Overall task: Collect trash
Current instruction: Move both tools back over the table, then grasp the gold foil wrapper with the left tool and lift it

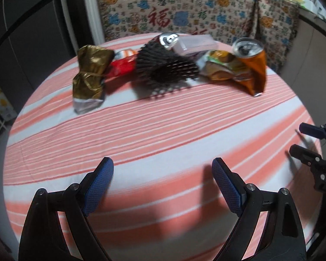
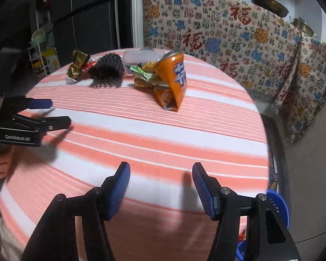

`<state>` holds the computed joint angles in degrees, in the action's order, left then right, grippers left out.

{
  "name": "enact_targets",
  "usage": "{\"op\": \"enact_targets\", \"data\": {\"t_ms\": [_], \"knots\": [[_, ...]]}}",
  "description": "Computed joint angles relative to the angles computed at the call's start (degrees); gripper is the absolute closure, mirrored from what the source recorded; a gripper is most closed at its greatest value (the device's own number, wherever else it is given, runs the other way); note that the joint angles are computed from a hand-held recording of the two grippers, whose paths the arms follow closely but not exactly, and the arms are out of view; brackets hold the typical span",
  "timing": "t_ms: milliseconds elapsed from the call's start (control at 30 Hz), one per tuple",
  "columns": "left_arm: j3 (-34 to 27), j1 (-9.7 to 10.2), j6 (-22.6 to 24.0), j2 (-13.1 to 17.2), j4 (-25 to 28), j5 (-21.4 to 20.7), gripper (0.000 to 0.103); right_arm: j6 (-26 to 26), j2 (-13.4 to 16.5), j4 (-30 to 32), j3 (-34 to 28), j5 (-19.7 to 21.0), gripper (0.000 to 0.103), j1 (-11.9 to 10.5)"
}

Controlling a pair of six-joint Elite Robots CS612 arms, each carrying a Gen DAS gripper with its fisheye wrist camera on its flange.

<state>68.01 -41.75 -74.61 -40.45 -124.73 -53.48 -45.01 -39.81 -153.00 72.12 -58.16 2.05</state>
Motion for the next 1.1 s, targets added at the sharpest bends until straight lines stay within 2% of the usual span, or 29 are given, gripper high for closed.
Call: {"op": "enact_targets", "data": {"t_ms": [67, 100, 233, 433, 633, 867, 1000, 1100], "knots": [[1.08, 0.24, -0.29, -0.37, -1.02, -0.80, 0.008, 0.56, 1.01, 1.61, -1.71, -1.76, 0.042, 0.71], [1.98, 0.35, -0.19, -0.68, -2.74, -0.93, 0.008, 1.54, 1.49, 1.87, -2.46, -1.40, 0.042, 0.85], [2.62, 0.68, -0.02, -1.08, -2.25, -1.39, 0.001, 4.11, 2.60, 3.37, -5.14, -3.30, 0.042, 1.78], [5.96, 1.32, 0.77, -2.79, -4.33, -1.85, 0.000, 9.92, 4.45, 2.51, -8.32, -6.21, 0.033, 3.24], [9.26, 2.37, -0.11, -4.54, -5.61, -1.60, 0.000, 10.31, 4.61, 2.83, -8.67, -6.58, 0.033, 3.45], [11.33, 4.79, 4.04, -5.14, -10.90, -0.68, 0.001, 10.19, 4.61, 2.39, -8.50, -6.91, 0.033, 3.47], [11.91, 5.07, 6.61, -5.17, -14.35, 1.82, 0.002, 10.22, 4.65, 2.34, -8.53, -6.93, 0.033, 3.49], [11.40, 5.25, 8.58, -4.73, -15.85, 3.06, 0.006, 10.34, 4.66, 2.15, -8.50, -6.97, 0.032, 3.50]]}}
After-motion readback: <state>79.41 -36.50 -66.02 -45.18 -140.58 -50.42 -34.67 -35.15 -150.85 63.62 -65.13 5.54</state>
